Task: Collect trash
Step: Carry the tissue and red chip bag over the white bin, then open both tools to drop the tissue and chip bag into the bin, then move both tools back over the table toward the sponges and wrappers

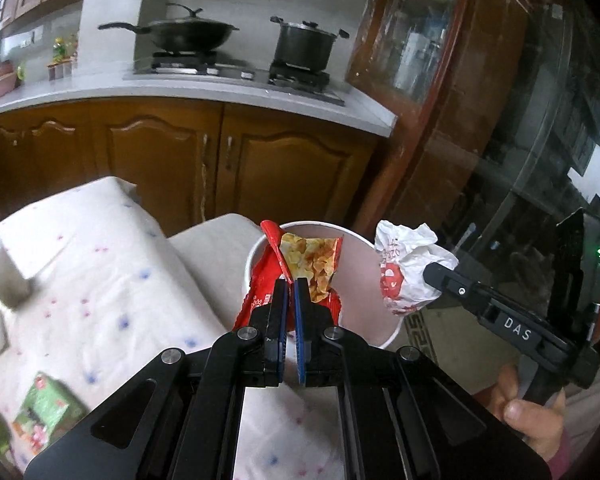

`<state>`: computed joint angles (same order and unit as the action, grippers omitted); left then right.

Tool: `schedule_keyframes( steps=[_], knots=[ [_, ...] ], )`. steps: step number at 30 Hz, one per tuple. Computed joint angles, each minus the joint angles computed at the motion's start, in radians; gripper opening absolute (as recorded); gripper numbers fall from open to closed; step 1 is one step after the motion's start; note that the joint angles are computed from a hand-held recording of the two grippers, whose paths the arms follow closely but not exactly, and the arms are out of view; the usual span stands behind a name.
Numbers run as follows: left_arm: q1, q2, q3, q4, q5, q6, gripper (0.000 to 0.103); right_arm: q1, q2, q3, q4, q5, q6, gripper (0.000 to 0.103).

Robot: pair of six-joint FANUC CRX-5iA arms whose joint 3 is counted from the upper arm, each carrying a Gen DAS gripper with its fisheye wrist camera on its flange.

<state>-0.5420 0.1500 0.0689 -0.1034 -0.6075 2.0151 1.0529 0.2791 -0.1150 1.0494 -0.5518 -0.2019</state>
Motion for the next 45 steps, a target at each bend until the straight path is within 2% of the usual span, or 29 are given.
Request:
schedule_keyframes(
  steps=[11,15,17,18,19,22,24,27,29,30,33,40,45],
  knots=[
    [0.001,0.135,0.105,0.063,-0.039,-0.064,0.005,-0.027,0.035,0.037,-0.111,0.001,0.088,0.017],
    [-0.001,0.175,0.140,0.078,-0.074,-0.090,0.013,-0.033,0.047,0.049,-0.148,-0.002,0.115,0.019],
    [0.002,0.180,0.136,0.096,-0.076,-0.105,0.023,-0.033,0.050,0.051,-0.154,-0.009,0.114,0.022],
    [0.002,0.179,0.134,0.094,-0.078,-0.100,0.033,-0.034,0.050,0.050,-0.159,-0.004,0.115,0.023],
    [0.001,0.178,0.133,0.089,-0.074,-0.094,0.037,-0.036,0.049,0.048,-0.167,0.001,0.115,0.027],
    [0.001,0.173,0.125,0.085,-0.071,-0.090,0.039,-0.038,0.044,0.035,-0.152,0.004,0.089,0.039],
    [0.005,0.164,0.111,0.095,-0.065,-0.092,0.040,-0.041,0.041,0.026,-0.144,0.016,0.075,0.044],
    [0.007,0.148,0.098,0.089,-0.065,-0.076,0.042,-0.041,0.042,0.026,-0.141,0.018,0.069,0.045],
    [0.010,0.125,0.075,0.083,-0.054,-0.063,0.045,-0.041,0.038,0.022,-0.136,0.027,0.062,0.051],
    [0.011,0.113,0.066,0.073,-0.052,-0.050,0.047,-0.041,0.037,0.021,-0.133,0.029,0.059,0.055],
    [0.010,0.072,0.037,0.028,-0.051,0.003,0.052,-0.039,0.031,0.008,-0.098,0.041,0.024,0.076],
    [0.012,-0.040,-0.045,-0.093,-0.069,0.165,0.065,-0.026,0.024,-0.002,-0.012,0.070,-0.036,0.080],
    [0.022,-0.135,-0.126,-0.164,-0.084,0.261,0.065,-0.011,0.033,0.016,0.022,0.085,-0.050,0.081]
  ],
)
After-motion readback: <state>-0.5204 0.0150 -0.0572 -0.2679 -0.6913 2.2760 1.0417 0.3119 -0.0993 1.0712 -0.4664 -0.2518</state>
